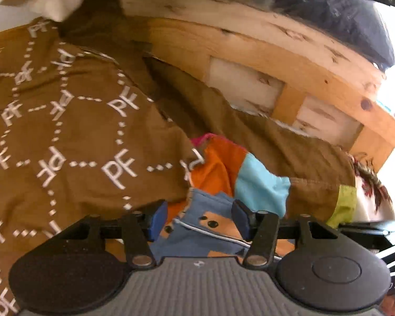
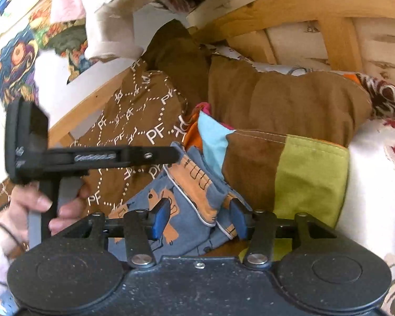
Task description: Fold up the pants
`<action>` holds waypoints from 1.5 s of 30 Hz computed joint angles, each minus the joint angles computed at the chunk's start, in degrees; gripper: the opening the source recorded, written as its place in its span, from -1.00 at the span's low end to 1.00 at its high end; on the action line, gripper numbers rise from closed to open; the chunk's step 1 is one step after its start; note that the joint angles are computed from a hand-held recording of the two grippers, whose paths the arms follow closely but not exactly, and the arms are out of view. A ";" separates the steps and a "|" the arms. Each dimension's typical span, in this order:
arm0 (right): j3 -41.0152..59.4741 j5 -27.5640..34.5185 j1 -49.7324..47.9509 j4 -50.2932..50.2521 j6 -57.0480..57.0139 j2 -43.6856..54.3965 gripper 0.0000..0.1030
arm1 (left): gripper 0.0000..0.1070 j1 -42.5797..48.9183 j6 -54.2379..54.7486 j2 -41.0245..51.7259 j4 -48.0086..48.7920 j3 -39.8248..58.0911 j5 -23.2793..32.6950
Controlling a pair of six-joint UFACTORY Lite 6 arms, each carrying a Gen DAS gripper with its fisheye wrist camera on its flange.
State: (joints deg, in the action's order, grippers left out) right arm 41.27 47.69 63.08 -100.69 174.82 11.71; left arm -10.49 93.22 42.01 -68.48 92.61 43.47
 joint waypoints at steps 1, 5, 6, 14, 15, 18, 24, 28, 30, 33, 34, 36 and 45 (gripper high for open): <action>0.33 0.13 -0.07 0.24 -0.46 0.30 -0.05 | -0.11 -0.33 -0.57 0.70 0.93 0.83 0.01; 0.93 0.39 -0.66 1.16 0.32 1.18 -0.32 | -0.45 -0.48 -1.37 1.52 0.75 1.69 -0.42; 1.26 0.54 -0.69 2.21 -0.14 1.42 -0.47 | -0.60 -0.28 -1.95 1.66 0.65 2.01 -0.49; 3.42 6.00 3.95 10.13 -5.31 1.55 -0.88 | -0.91 -0.72 3.85 -4.37 -4.19 -5.28 -2.45; 3.50 6.92 5.10 11.43 -5.43 0.90 -0.89 | -0.91 -0.90 4.83 -5.43 -4.75 -6.45 -2.50; 3.92 9.58 8.02 16.19 -7.04 -0.79 -0.89 | -0.91 -2.10 7.00 -7.74 -6.39 -8.99 -2.45; 2.15 5.74 5.67 18.70 -8.49 -1.79 -0.86 | -0.80 -6.95 10.27 -7.76 -10.09 -11.22 -9.66; 2.43 7.28 6.31 21.01 -12.35 -0.71 -0.56 | -0.27 -6.13 13.63 -10.06 -13.02 -14.25 -10.89; 4.08 10.17 8.04 23.14 -17.96 0.76 -0.35 | 0.09 -4.36 17.89 -12.73 -16.39 -17.39 -10.92; 9.01 15.30 10.44 25.74 -29.44 4.91 0.07 | 0.20 -0.43 23.83 -18.54 -20.89 -24.01 -11.45; 10.79 16.69 10.97 25.78 -32.85 6.40 0.25 | 0.24 1.18 25.65 -20.99 -22.37 -26.91 -12.17; 13.51 18.22 11.66 24.61 -38.07 8.50 0.38 | 0.26 5.67 30.94 -26.85 -26.46 -34.17 -13.18; 26.46 6.37 9.22 19.88 -55.69 18.01 0.78 | 0.38 36.05 39.67 -41.38 -19.00 -51.27 -11.65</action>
